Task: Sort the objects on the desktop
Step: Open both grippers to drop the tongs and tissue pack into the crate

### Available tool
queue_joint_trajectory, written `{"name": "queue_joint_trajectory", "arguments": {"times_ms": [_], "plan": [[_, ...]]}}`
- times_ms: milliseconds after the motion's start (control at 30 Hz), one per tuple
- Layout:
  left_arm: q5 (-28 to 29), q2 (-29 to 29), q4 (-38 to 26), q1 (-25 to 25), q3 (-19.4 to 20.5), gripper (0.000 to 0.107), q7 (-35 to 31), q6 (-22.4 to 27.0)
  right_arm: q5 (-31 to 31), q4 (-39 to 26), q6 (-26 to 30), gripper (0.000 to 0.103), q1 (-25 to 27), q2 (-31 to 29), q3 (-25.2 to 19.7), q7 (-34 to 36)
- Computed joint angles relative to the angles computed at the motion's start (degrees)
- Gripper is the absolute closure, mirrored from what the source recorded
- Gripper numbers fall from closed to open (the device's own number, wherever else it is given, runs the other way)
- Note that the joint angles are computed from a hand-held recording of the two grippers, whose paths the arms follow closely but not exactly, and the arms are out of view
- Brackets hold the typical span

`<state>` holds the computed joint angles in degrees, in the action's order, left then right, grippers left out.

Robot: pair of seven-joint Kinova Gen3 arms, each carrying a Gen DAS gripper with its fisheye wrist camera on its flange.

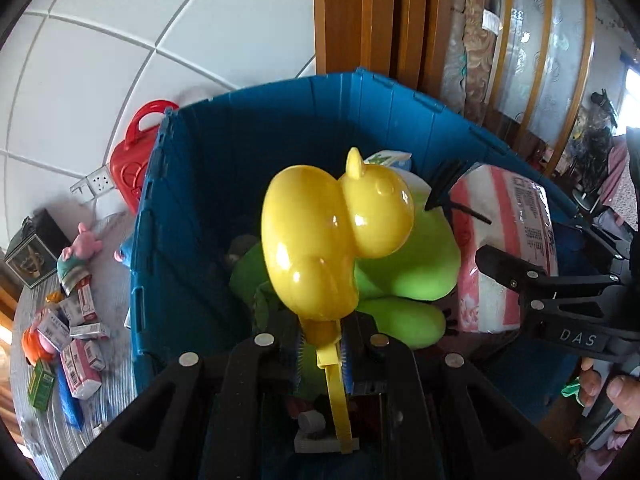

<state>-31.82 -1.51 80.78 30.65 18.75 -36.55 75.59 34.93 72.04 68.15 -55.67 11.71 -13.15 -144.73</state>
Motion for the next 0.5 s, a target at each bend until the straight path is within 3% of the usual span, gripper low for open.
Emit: {"name": "queue_joint_trajectory", "arguments": {"times_ms": [200,367,500], "plan": [[-0.01,1.78,-1.35,1.01,0.08,0.093,0.62,2.52,-3.57,-2.58,2.35,0.009,1.06,1.58,0.42,4.51],[-1.16,2.12,-1.26,2.45,-0.60,0.092,1.94,3.82,-4.07,-3.40,3.63,0.001,0.76,2.07,1.22,5.41],[-2.85,0.87,0.18,2.98,-0.06,0.082,3.94,3.35,-3.96,-2.05,2.91,0.000,1.27,0.88,1.45,4.57]]}}
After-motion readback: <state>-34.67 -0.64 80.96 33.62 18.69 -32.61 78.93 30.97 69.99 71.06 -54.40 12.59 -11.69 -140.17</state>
